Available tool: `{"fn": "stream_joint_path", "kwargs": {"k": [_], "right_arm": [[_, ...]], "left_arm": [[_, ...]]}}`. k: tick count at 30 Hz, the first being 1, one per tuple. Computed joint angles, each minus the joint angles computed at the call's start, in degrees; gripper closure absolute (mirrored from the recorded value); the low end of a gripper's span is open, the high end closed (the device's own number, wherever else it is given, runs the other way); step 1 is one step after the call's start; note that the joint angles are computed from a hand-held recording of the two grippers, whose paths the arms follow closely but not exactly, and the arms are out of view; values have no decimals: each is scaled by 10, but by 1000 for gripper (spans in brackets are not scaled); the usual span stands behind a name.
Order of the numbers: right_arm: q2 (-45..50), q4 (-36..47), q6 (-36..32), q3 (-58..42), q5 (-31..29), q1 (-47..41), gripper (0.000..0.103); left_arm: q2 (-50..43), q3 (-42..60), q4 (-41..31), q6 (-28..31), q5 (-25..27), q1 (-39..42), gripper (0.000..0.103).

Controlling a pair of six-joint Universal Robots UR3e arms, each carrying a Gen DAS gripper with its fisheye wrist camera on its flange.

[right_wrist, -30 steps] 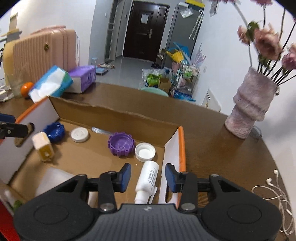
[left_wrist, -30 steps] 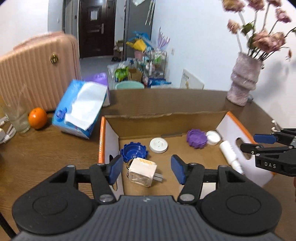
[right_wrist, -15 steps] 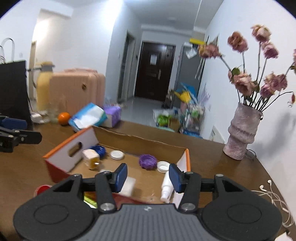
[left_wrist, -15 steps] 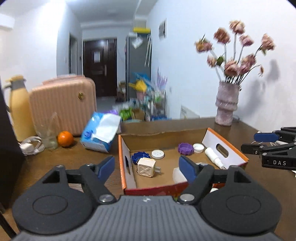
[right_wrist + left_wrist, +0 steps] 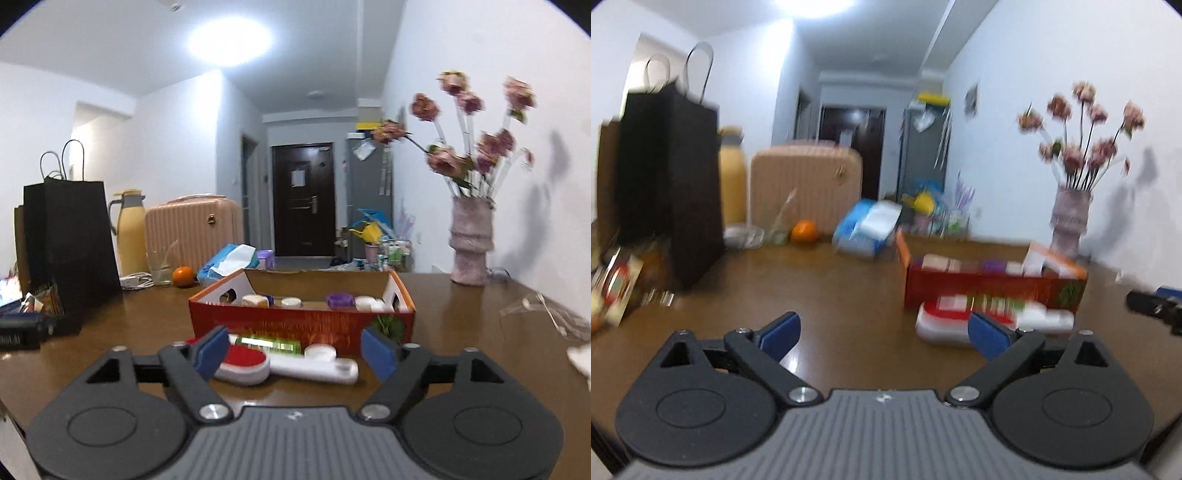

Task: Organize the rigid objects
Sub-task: 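Withdraw both tools and approach the red lint brush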

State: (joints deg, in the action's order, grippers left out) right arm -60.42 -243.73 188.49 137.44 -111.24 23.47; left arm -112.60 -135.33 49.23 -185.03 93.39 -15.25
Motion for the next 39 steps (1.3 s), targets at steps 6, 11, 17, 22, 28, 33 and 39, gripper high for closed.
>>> {"fn": "stream_joint_path", "kwargs": {"k": [6, 11, 17, 22, 28, 33, 39], "right_arm": [[32, -28, 58, 37, -61, 58, 19], [36, -24, 48, 33, -79, 63, 19], [59, -42, 66, 37, -14, 1, 15], [28, 5, 85, 46, 102, -106, 22], [-9, 127, 56, -11, 238, -232, 44], [11, 257, 52, -122, 311, -290, 60], [67, 349, 54, -221, 336, -300, 71]], "left_arm": [[8, -52, 23, 24, -42, 17, 4], [-16, -28, 9, 13, -47, 10, 4], [-65, 36, -25, 24, -42, -7, 4], [-87, 135, -116, 15, -77, 2, 4], [-135, 313, -265, 14, -139, 22, 18], [-216, 497, -402, 4, -126, 17, 25], [-285, 616, -503, -54, -218, 55, 28]]}}
